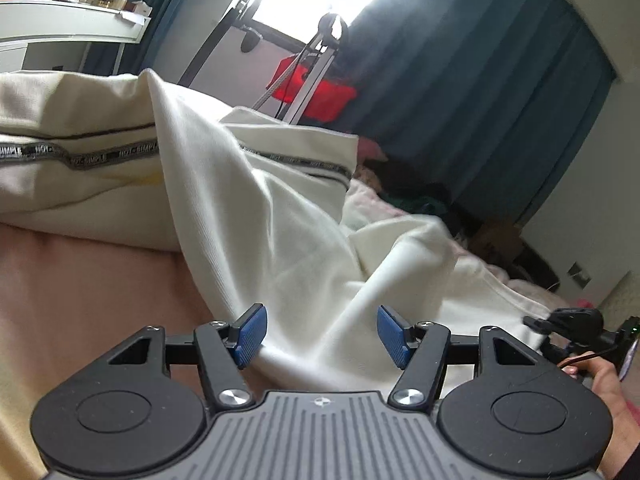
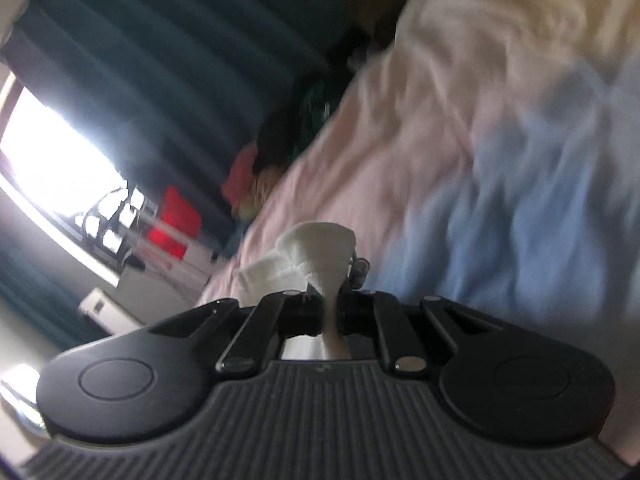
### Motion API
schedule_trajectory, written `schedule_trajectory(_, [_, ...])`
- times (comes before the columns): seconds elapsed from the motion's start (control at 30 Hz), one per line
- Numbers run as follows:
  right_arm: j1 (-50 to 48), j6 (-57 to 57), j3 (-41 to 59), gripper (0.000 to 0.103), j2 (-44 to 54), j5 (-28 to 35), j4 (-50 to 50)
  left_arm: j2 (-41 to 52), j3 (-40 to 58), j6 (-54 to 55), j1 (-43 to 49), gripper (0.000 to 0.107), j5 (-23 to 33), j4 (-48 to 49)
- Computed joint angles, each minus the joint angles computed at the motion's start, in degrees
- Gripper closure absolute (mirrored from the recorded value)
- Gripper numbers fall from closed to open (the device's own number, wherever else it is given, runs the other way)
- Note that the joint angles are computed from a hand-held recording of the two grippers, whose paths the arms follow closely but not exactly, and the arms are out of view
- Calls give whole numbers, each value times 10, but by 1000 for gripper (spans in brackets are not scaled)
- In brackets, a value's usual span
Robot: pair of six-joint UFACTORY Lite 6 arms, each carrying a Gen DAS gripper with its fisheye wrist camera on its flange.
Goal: Fold clothes
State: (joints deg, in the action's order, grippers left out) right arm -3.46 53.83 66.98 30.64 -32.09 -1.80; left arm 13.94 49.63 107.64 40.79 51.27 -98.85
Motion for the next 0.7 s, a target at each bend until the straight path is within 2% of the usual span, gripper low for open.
schedule_trajectory(0.2, [-123,12,-94,94,-92,-13,-27,-31,-16,-23,29,39,36,25])
schedule_trajectory(0.3, [-176,54,-180,94,-111,-50,-43,-23,11,-139,60,37,11,66])
schedule_trajectory(0.43, [-220,241,-223,93,-72,-71,-101,32,79,-315,114,35,-26,118])
schedule_trajectory(0.57, [-210,217,-229,93,-96,-56,-89,96,140,-472,177,35,-55,138])
schedule_trajectory(0.6, [-207,208,-232,93,-105,-54,-84,116,156,-505,198,38,-48,134])
schedule_trajectory(0.7, [-214,238,-253,93,-128,-67,-102,142,173,-555,244,39,-25,96])
